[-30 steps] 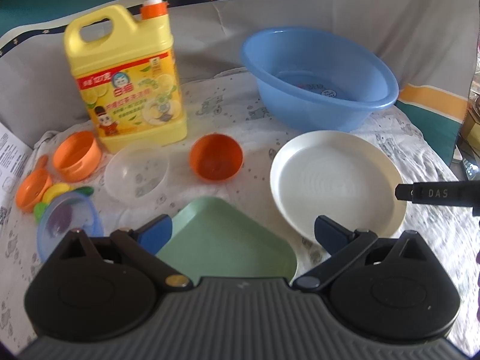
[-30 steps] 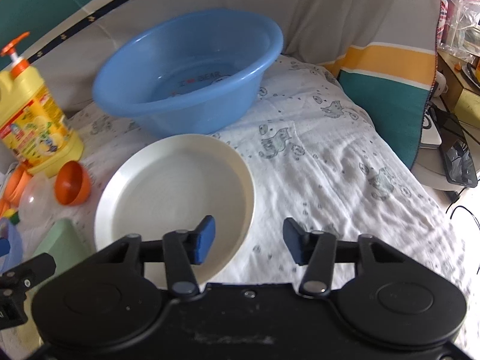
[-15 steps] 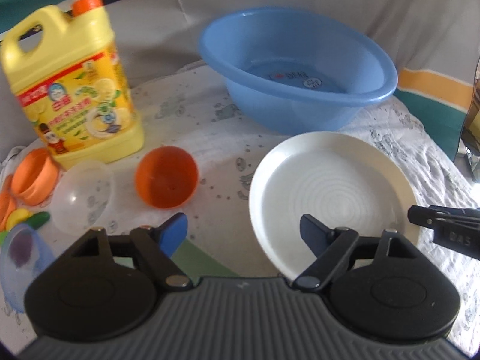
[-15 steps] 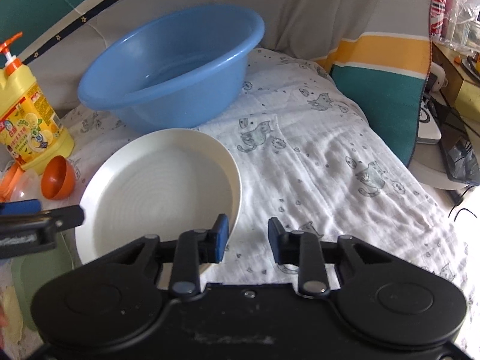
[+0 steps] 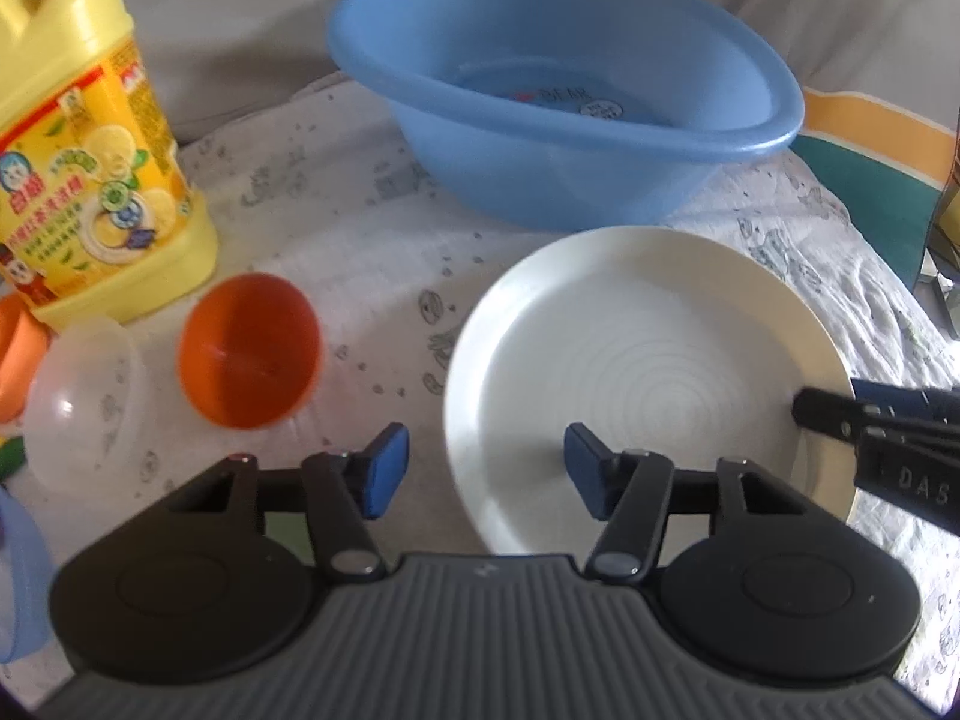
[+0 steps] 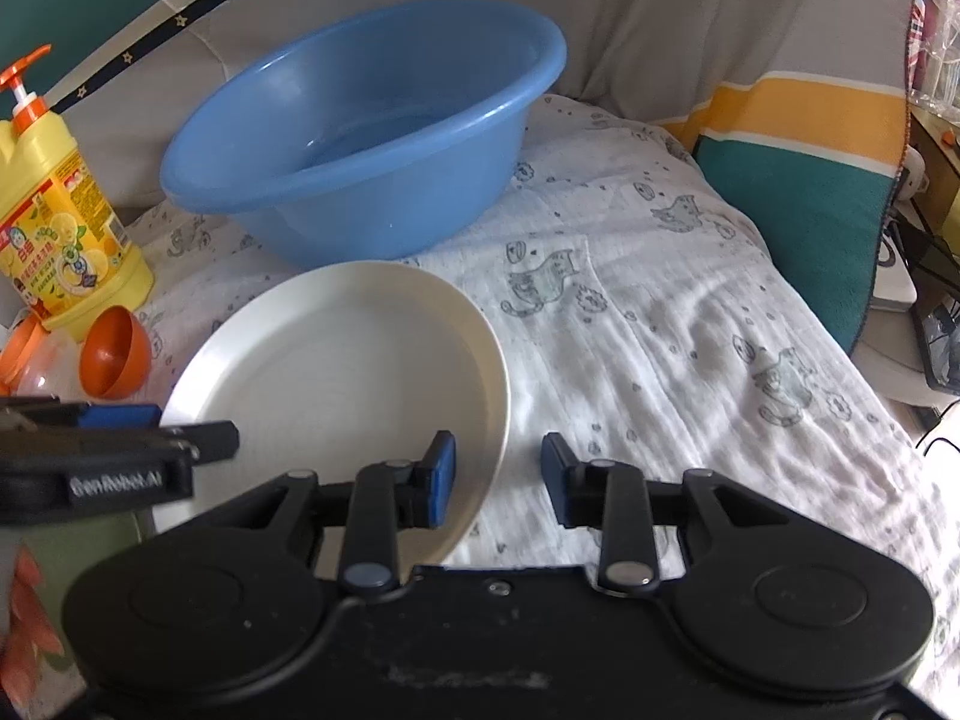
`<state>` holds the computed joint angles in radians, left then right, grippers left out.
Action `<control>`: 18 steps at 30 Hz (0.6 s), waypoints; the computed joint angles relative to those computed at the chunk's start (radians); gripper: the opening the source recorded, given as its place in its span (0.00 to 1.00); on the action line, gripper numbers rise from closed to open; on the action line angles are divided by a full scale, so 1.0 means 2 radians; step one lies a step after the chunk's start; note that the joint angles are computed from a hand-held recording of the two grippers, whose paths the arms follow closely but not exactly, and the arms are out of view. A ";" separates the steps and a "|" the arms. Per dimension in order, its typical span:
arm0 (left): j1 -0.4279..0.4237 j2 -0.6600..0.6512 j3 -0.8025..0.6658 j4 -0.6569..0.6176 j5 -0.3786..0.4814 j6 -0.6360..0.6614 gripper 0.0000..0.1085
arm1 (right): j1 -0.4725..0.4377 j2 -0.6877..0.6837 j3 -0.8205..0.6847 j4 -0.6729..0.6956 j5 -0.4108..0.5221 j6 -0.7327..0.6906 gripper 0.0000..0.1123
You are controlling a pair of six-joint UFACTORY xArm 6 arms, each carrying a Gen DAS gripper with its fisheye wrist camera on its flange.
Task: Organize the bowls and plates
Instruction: 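Close the left gripper on the white plate rim while the right gripper also clamps it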
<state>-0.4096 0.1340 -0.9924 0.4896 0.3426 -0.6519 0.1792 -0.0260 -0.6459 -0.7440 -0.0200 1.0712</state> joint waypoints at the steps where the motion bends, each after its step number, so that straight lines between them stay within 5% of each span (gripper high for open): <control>1: -0.001 0.000 0.001 -0.003 -0.002 0.002 0.53 | -0.002 0.006 -0.009 -0.031 0.003 0.027 0.29; 3: -0.004 0.003 -0.003 -0.020 -0.004 0.019 0.52 | -0.004 0.016 -0.027 -0.094 0.009 0.080 0.29; 8: -0.010 0.003 -0.005 -0.001 0.000 0.008 0.50 | 0.012 0.023 -0.045 -0.127 0.035 0.116 0.29; 13: -0.010 -0.011 0.001 -0.007 0.015 0.014 0.38 | 0.023 0.004 -0.022 -0.028 0.041 0.033 0.29; 18: -0.019 -0.043 0.024 0.004 0.025 -0.004 0.37 | 0.031 -0.040 0.017 0.025 0.044 -0.005 0.29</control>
<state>-0.4478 0.0479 -0.9442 0.4970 0.3923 -0.6596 0.2413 -0.1055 -0.6115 -0.6931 0.0683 1.0609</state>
